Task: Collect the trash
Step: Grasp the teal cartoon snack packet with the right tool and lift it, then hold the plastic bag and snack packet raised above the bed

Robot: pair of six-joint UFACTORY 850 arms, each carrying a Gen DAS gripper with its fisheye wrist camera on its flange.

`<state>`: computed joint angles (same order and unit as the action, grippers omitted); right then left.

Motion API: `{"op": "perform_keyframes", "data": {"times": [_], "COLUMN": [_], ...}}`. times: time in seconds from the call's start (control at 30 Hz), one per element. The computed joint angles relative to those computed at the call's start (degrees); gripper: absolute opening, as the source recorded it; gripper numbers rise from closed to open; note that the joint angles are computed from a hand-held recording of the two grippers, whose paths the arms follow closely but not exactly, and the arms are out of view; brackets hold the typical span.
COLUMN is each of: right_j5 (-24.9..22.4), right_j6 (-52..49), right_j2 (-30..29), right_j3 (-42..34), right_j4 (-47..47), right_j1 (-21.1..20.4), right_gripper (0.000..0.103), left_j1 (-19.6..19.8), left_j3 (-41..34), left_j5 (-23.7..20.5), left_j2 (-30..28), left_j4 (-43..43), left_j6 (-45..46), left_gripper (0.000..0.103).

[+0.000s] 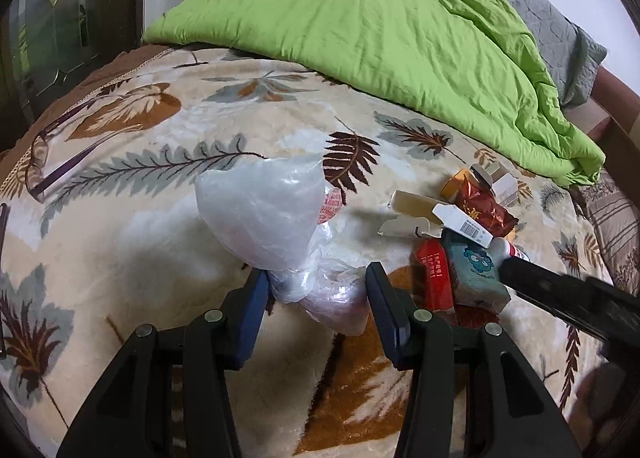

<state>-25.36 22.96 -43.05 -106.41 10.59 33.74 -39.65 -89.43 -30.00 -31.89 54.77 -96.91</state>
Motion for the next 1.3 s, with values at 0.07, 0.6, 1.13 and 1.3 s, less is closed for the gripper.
{"op": "perform_keyframes", "data": {"times": [0.07,0.6,1.13,1.3], "right_j5": [-1.77,-4.73,11.4,12.4], "right_j6": [1.23,6.38,21.11,33.42], "right_j2": [-1.97,-4.2,16.66,19.62], "right_j3": [-2.8,-4.67,23.74,27.38], "right_j4": [-0.95,-11.29,-26.99,-40.34], "right_j1": [-0.12,0.73,1.11,1.98], "right_gripper": [0.061,0.039,0.038,0.038], "left_j1": [-0.03,0.14,-5.91,-8.93], "left_j3": [-0.11,-0.21,1.01,2.41], "left_j5": [0.15,1.28,-6.71,-12.26], "left_j2": [-0.11,-0.25,1.35,2.32], "left_j4": [0.04,0.02,11.12,13.98], "left_j6": [0.2,0.48,-1.62,-2.13], "left_gripper": [0.048,0.048,0.048,0.048]}}
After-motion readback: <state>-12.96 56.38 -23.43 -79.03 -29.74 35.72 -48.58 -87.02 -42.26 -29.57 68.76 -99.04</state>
